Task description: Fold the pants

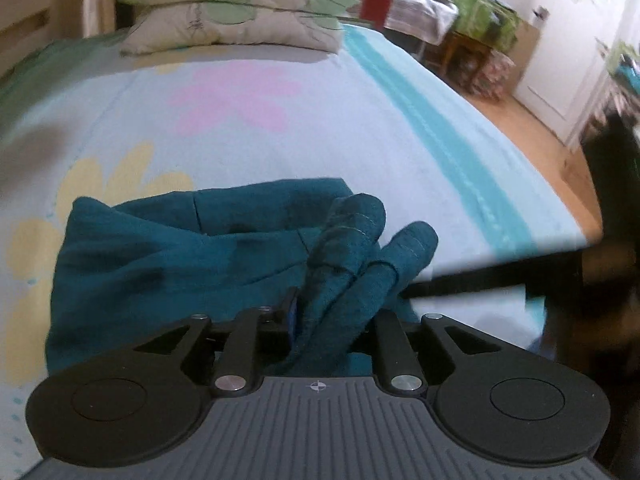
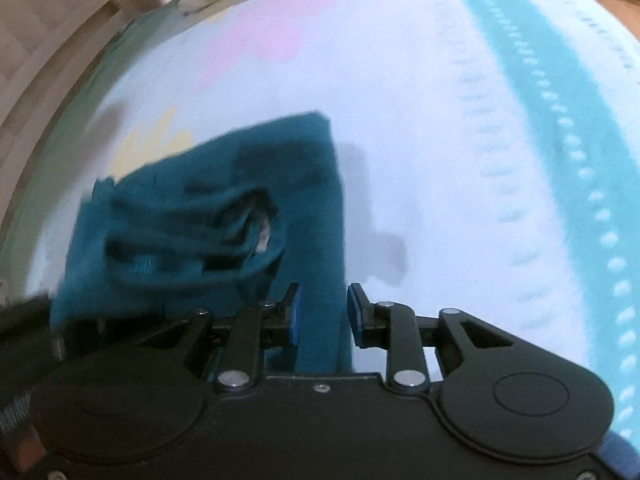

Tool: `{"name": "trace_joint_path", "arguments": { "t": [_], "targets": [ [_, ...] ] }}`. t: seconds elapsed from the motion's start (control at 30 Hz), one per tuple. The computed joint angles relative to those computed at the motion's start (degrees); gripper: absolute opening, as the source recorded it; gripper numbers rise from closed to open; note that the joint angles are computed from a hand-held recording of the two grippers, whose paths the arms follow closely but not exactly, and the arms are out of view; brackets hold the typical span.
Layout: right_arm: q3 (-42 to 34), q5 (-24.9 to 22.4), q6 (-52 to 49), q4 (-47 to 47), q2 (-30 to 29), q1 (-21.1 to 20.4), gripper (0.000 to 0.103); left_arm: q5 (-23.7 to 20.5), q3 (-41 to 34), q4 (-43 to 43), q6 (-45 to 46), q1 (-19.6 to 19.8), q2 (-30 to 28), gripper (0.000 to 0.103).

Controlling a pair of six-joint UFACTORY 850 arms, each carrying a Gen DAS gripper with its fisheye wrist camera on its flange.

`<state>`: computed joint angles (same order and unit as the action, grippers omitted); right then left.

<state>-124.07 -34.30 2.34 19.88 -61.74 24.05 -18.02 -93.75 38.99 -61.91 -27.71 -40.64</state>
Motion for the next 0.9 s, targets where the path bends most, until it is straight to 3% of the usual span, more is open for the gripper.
{"name": "trace_joint_path", "arguments": {
  "t": [0.07,0.17,0.23,0.3,0.53,0.77,0.8,0.87,0.9],
  "targets": [
    [0.29,1.21,0.03,1.55,0.34,-0.26,0.037,-0.63,0.42,2.36,-1.12,-0.65,-0.03,0.019],
    [4.98,2.68,-9.80,15.92,2.89,-1.96,0.041,-1.16,1.58,3.37,-1.74,-1.66,-0.08,0.020],
    [4.06,0.55,-13.64,24.93,1.85,-2.88,0.055,-1.69,1.86,4.96,-3.57,-2.17,-0.44,0.021],
    [1.72,-2.88,-14.55,29.87,-0.10,-3.52,0.063,-1.36,2.97,6.60,-6.19,-2.40,-0.10,0.021],
    [-9.24,-13.28,-7.28,23.71,-6.67,-3.21,0.063,1.85,7.95,22.88,-26.56,-2.46,2.56,0.022],
    [-16.25,-21.36,-3.14,28.58,-11.63,-4.47,0.063,2.10,9.34,28.97,-33.63,-2.65,3.26,0.022],
    [-17.89,-22.56,-2.13,29.48,-12.79,-4.66,0.063,2.10,9.47,29.65,-34.42,-2.69,3.33,0.022],
    [-15.47,-21.23,-5.46,33.05,-11.72,-4.81,0.048,2.14,10.02,32.39,-37.24,-2.87,3.67,0.022],
    [-13.99,-19.51,-7.34,33.32,-10.69,-4.62,0.026,1.80,10.04,33.17,-37.83,-3.02,3.72,0.022]
  ]
}}
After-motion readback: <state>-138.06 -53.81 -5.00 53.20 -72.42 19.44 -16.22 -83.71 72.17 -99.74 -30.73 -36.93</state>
